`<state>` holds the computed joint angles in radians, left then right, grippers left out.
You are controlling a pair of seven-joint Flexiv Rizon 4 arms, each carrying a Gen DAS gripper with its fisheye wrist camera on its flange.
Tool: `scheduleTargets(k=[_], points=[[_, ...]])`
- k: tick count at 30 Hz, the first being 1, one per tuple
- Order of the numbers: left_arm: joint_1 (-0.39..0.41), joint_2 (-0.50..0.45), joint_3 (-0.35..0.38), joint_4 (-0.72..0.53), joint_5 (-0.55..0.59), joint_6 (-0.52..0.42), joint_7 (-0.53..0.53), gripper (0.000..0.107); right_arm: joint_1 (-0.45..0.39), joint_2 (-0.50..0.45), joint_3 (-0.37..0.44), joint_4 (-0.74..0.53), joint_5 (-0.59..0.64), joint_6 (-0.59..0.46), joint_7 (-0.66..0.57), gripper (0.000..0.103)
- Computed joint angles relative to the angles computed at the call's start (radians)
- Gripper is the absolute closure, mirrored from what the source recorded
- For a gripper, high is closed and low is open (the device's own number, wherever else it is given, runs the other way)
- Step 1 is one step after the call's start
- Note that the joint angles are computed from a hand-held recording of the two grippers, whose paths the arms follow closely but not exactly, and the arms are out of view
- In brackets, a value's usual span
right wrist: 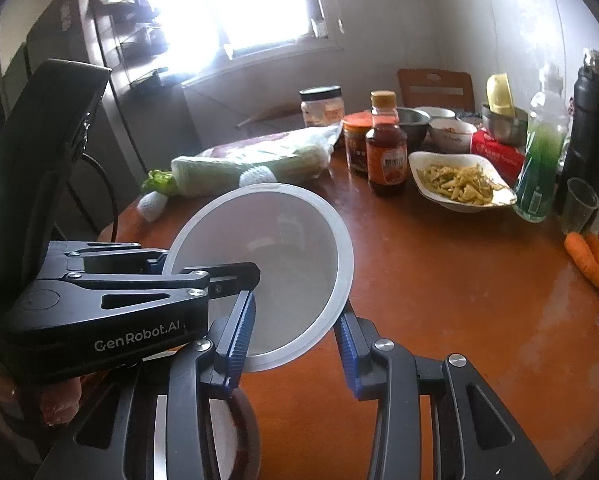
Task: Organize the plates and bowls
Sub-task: 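Carry the white bowl over the steel bowl with the left gripper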
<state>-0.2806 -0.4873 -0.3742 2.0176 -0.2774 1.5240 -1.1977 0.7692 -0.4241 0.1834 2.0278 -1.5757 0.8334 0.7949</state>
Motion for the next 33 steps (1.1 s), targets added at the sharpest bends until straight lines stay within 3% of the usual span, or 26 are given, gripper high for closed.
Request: scheduleTargets(k=[9, 33], points=[[0.077, 0.096, -0.086, 0.111, -0.013, 0.074, -0.001, 0.080, 0.049, 0.027, 0.023, -0.008, 0.022, -0.071, -0.030, 0.062], [0.430, 0.306, -0.469, 0.358, -0.011, 0.177, -0.066, 0.080, 0.163, 0.068, 0.072, -0.034, 0.082, -0.196, -0.098, 0.062]])
